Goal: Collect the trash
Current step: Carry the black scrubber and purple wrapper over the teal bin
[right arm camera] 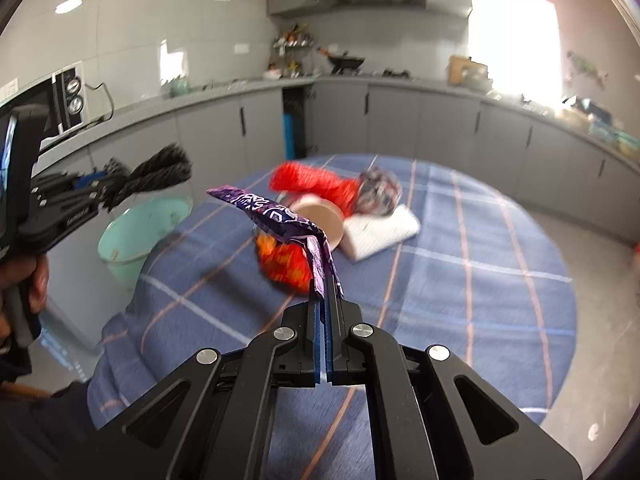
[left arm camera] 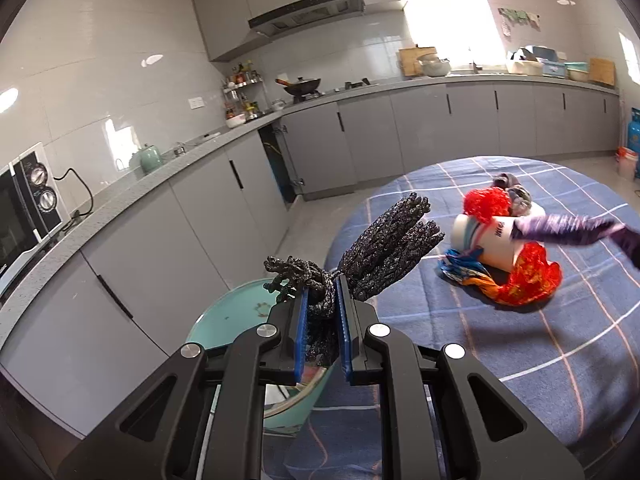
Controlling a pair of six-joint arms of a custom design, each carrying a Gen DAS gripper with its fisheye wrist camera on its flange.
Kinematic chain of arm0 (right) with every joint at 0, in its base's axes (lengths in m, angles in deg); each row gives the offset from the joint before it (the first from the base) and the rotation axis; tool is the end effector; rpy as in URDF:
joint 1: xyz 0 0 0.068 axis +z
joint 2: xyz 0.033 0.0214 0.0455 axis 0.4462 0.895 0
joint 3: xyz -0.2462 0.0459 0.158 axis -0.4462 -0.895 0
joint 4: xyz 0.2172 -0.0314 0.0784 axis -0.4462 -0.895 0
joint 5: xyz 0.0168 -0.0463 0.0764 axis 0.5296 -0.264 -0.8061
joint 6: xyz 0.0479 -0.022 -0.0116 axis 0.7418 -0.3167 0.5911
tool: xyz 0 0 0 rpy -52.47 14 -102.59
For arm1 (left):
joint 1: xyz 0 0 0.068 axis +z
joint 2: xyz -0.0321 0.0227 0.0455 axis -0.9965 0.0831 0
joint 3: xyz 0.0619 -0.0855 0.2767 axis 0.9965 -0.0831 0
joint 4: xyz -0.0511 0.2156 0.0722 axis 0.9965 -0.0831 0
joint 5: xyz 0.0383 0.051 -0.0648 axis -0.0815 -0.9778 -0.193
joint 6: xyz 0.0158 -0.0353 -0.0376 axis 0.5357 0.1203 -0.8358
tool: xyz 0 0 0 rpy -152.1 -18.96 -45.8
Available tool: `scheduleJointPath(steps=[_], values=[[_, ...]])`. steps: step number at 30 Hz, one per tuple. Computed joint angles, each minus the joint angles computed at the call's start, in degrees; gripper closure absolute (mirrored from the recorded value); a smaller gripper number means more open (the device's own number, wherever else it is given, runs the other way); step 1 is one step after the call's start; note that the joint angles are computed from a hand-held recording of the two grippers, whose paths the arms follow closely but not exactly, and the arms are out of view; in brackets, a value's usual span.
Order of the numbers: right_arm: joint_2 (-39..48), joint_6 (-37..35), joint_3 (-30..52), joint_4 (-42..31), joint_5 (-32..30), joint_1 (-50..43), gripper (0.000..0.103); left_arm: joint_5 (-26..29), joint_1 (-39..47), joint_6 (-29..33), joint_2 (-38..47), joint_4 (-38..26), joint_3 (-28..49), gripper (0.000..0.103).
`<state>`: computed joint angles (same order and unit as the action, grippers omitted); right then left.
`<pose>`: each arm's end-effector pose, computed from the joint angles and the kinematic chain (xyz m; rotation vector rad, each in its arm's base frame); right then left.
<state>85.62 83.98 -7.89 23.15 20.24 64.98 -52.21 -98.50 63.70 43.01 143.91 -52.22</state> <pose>0.2525 0.1870 0.0923 -0.2924 2.1211 0.2003 0.2906 -0.0556 0.1001 0.1475 2.0699 0.3081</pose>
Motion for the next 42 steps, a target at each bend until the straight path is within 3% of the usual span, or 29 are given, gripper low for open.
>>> scheduleJointPath(steps=[7, 42], values=[[0.96, 0.38, 3.43, -2.09, 4.71, 0.19, 0.101, -1.24, 0.53, -0.40, 0.27, 0.20, -0.12, 0.089], [8.05, -2.95, 26.02, -13.81, 1.26, 2.33, 0.100, 4.75, 11.89, 0.56, 0.04, -3.11, 4.27, 0.089]])
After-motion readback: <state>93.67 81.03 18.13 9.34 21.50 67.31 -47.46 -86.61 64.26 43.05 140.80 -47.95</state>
